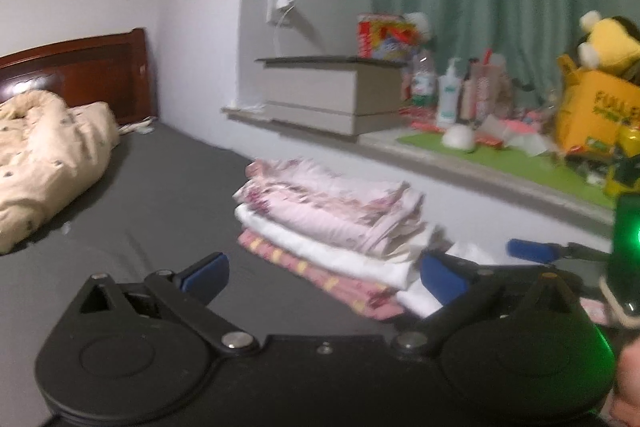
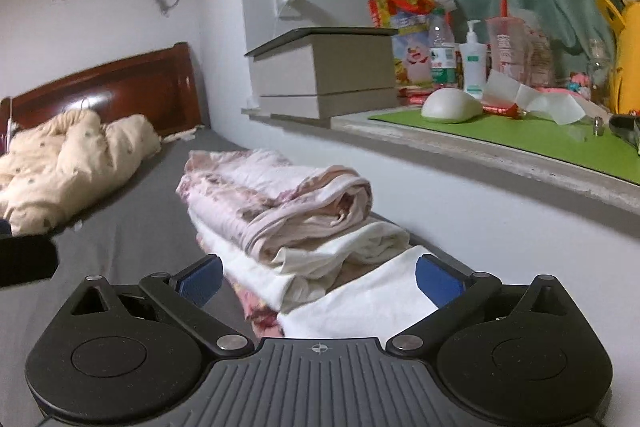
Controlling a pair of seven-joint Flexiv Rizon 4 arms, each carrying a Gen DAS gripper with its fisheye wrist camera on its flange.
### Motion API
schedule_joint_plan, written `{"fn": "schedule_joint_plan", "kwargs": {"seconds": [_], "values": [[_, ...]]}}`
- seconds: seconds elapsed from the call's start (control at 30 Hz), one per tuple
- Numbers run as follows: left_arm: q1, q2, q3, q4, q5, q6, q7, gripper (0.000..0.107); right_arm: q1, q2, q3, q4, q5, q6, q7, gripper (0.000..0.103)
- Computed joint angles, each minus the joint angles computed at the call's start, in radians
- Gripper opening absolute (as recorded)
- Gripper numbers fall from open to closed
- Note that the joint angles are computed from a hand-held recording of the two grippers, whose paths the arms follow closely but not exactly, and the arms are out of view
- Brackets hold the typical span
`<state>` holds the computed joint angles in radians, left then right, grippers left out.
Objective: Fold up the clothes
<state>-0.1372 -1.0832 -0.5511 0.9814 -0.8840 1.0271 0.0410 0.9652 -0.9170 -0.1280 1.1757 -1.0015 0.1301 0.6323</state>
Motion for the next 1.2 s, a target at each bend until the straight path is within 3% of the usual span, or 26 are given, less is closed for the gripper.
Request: {"fn": "schedule_joint_plan", "kwargs": {"seconds": [0.13, 0.33, 0.7, 0.93, 1.03, 1.2], "values": [[-0.022, -0.01, 0.04, -0.02, 0.027, 0.015, -0.065, 0.103, -0.002, -0.04, 0.007, -0.052, 0.044, -0.038, -0.074, 0.103], [-0.054, -0.038, 0.088, -0.071, 0.102, 0.025, -0.182, 0.103, -0.005, -0.018, 0.011, -0.013, 0.079, -0.04, 0.0, 0.103], [-0.12, -0.129, 0.156, -0.22, 0.266, 0.055, -0.301, 0.103, -0.01, 0.002, 0.035, -0.052, 0.147, -0.068, -0.01, 0.103], [-0.162, -0.225, 0.247, -0.411, 0.354, -0.054, -0.449, 0.103, -0.013, -0.014, 0.04, -0.1, 0.163, -0.074, -0.073, 0.103], [-0.175, -0.273, 0.281, -0.518, 0.377, -0.115, -0.521, 0.103, 0.004, -0.075, 0.017, -0.206, 0.178, -0.168, -0.14, 0.103], [-0.18, -0.308, 0.281, -0.6, 0.375, -0.133, -0.569, 0.103, 0.025, -0.086, -0.021, -0.217, 0.142, -0.184, -0.12, 0.103]]}}
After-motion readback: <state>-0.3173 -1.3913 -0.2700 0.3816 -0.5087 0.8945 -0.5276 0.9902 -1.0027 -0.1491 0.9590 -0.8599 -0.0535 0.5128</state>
